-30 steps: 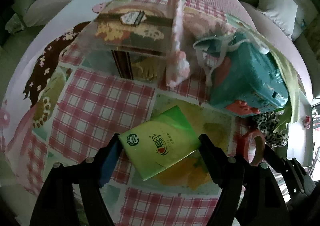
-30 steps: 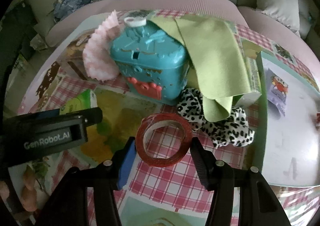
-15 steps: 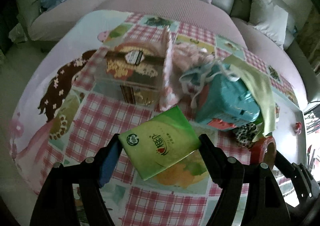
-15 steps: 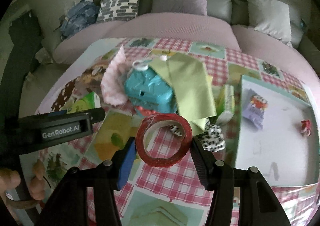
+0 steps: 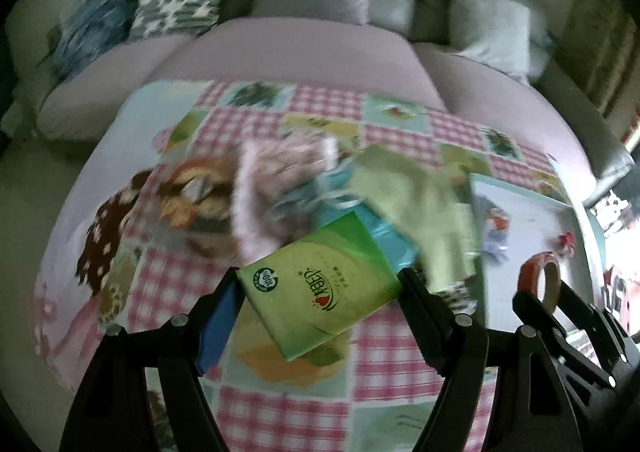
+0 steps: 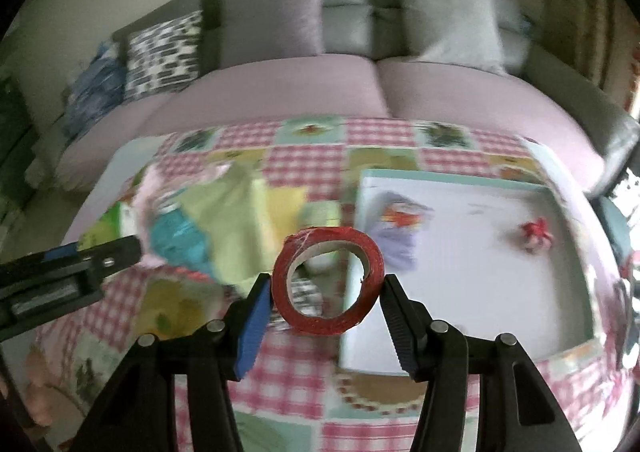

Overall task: Organize soft objects
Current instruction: 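Carry the tissue pack and tape roll over the white tray with both grippers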

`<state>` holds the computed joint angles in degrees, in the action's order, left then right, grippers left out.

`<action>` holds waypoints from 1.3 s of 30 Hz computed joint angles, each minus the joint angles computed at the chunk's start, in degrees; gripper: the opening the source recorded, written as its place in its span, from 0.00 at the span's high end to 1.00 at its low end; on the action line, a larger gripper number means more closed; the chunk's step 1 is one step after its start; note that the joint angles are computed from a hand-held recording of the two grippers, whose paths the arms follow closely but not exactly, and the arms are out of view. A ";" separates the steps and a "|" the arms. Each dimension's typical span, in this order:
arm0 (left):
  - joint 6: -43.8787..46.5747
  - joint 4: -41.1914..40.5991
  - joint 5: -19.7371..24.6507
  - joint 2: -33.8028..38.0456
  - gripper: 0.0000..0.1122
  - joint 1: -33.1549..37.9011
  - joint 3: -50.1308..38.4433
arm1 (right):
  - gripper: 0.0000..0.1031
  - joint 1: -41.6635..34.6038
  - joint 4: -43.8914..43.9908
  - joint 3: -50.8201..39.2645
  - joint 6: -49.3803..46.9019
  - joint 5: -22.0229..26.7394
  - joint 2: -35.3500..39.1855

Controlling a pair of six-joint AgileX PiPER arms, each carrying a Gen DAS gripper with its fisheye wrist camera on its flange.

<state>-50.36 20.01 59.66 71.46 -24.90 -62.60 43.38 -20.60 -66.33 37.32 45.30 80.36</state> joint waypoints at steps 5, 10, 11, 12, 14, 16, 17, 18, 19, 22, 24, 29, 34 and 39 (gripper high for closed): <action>0.60 1.91 1.95 6.46 0.30 -6.31 -8.31 | 0.44 -6.86 -0.63 2.02 0.71 0.29 -1.18; 3.37 2.19 3.99 14.47 0.30 -10.84 -17.48 | 0.44 -14.28 0.09 3.68 0.29 0.09 -1.05; 4.01 1.88 4.11 15.79 0.30 -11.36 -18.82 | 0.44 -15.69 0.76 3.94 -0.23 -0.15 -0.99; 4.55 1.65 4.50 17.21 0.30 -12.02 -20.43 | 0.44 -17.50 1.69 4.06 -1.01 -0.35 -0.71; 5.72 1.41 4.89 20.35 0.30 -13.34 -23.85 | 0.44 -19.98 2.99 4.28 -2.22 -0.50 0.01; 7.21 0.79 5.63 23.29 0.30 -14.04 -27.08 | 0.44 -22.11 4.25 4.52 -3.16 -0.64 0.69; 8.32 0.28 6.06 25.47 0.30 -14.39 -29.44 | 0.44 -22.96 4.32 4.55 -3.22 -0.61 1.01; 9.04 -0.34 6.33 26.91 0.30 -14.49 -30.92 | 0.44 -23.56 4.02 4.59 -3.01 -0.53 1.18; 9.67 -1.11 6.50 28.23 0.30 -14.52 -32.30 | 0.44 -24.34 3.36 4.70 -2.57 -0.39 1.24; 10.61 -2.77 6.83 32.28 0.30 -14.62 -35.70 | 0.44 -26.94 2.04 5.15 -1.58 -0.47 1.25; 10.39 -2.69 6.58 34.02 0.30 -15.15 -36.65 | 0.44 -28.90 1.70 5.75 -1.16 -0.65 0.97; 10.96 -4.35 3.07 36.46 0.30 -16.04 -35.91 | 0.44 -33.49 3.01 6.96 -2.02 -2.61 1.30; 12.73 -6.73 -0.72 37.72 0.30 -16.44 -34.58 | 0.44 -34.86 0.88 7.31 -1.24 -2.30 2.14; 13.60 -8.73 -3.47 39.00 0.30 -15.99 -33.22 | 0.44 -35.52 0.39 7.62 -1.67 -2.85 2.16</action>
